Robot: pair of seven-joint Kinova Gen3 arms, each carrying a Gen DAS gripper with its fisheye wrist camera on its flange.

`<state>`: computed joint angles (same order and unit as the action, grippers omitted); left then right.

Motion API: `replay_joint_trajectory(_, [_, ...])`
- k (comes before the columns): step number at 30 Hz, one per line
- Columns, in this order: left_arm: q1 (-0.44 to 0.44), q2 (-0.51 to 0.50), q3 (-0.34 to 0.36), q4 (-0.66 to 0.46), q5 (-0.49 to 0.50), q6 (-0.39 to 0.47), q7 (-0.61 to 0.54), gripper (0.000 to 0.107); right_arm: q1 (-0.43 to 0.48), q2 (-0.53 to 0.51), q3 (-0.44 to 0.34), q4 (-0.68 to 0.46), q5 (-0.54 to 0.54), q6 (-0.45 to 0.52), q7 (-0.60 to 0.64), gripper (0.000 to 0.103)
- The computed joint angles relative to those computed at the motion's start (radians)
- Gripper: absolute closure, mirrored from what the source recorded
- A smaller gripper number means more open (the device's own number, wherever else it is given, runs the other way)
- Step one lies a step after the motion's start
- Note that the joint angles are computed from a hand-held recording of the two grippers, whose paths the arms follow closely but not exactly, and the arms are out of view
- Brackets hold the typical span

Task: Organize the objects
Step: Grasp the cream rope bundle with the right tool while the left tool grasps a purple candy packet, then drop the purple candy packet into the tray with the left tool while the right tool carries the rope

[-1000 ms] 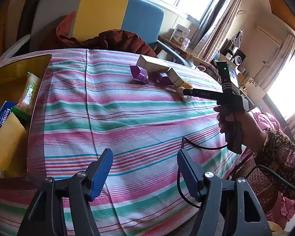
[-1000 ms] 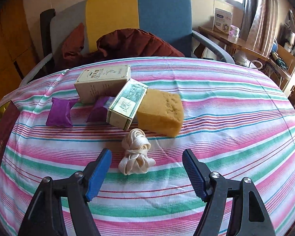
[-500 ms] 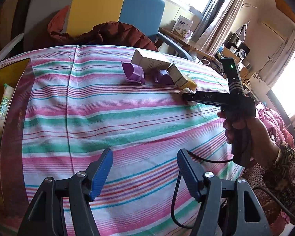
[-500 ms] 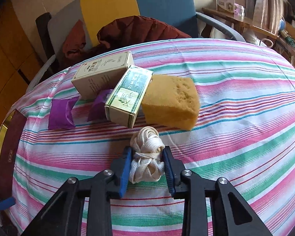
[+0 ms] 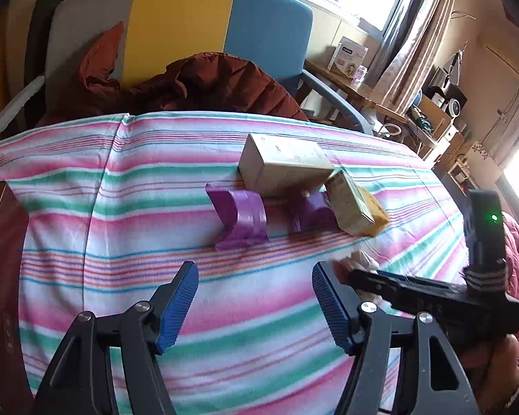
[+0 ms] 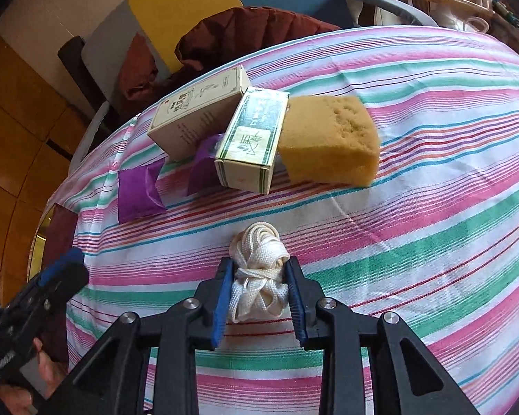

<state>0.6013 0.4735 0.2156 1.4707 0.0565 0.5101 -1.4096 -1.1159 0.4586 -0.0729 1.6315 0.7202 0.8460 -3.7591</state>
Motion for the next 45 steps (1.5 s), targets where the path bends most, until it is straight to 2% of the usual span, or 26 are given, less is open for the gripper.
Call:
replay_joint_trajectory(2, [0.045, 0.043, -0.042, -0.073, -0.041, 0.042, 0.041, 0.038, 0.014, -0.002, 0.000, 0.002, -0.005, -0.017, 0.007, 0.072])
replay_joint_trajectory(4, [0.064, 0.086, -0.056, -0.136, -0.062, 0.077, 0.063, 0.038, 0.020, -0.001, -0.001, -0.001, -0.014, -0.020, 0.017, 0.072])
replay_joint_trajectory(9, [0.134, 0.166, -0.115, -0.254, -0.142, 0.146, 0.140, 0.038, 0.032, 0.019, -0.015, -0.055, -0.062, 0.034, 0.110, 0.072])
replay_joint_trajectory(12, [0.133, 0.188, -0.112, -0.272, -0.148, 0.148, 0.163, 0.038, 0.032, 0.031, -0.016, -0.087, -0.086, 0.069, 0.166, 0.072])
replay_joint_trajectory(14, [0.138, 0.188, -0.120, -0.256, -0.156, 0.119, 0.184, 0.038, 0.030, 0.033, -0.012, -0.094, -0.096, 0.080, 0.186, 0.072])
replay_joint_trajectory(15, [0.132, 0.189, -0.117, -0.248, -0.156, 0.109, 0.184, 0.045, 0.029, 0.034, -0.010, -0.097, -0.099, 0.082, 0.192, 0.072])
replay_joint_trajectory(18, [0.137, 0.171, -0.133, -0.188, -0.180, 0.040, 0.193, 0.067, 0.026, 0.029, -0.004, -0.090, -0.102, 0.076, 0.194, 0.072])
replay_joint_trajectory(20, [0.123, 0.150, -0.125, -0.137, -0.181, -0.011, 0.187, 0.072, 0.023, 0.026, -0.003, -0.086, -0.102, 0.077, 0.191, 0.072])
replay_joint_trajectory(27, [0.026, 0.056, -0.064, 0.074, -0.105, -0.193, 0.155, 0.072, 0.015, 0.039, 0.000, -0.106, -0.099, 0.099, 0.205, 0.072])
replay_joint_trajectory(33, [0.003, -0.019, -0.061, 0.222, -0.080, -0.294, 0.124, 0.072, 0.000, 0.049, 0.007, -0.118, -0.086, 0.118, 0.201, 0.072])
replay_joint_trajectory(36, [-0.019, -0.050, -0.052, 0.284, -0.063, -0.336, 0.114, 0.072, -0.023, 0.045, 0.019, -0.105, -0.057, 0.113, 0.144, 0.072])
replay_joint_trajectory(40, [-0.105, -0.085, 0.015, 0.368, -0.021, -0.391, 0.085, 0.072, -0.045, 0.037, 0.024, -0.077, 0.010, 0.055, 0.072, 0.072])
replay_joint_trajectory(45, [-0.246, -0.105, 0.147, 0.439, 0.048, -0.438, 0.052, 0.072, -0.062, 0.082, 0.015, -0.141, 0.062, 0.034, 0.135, 0.072])
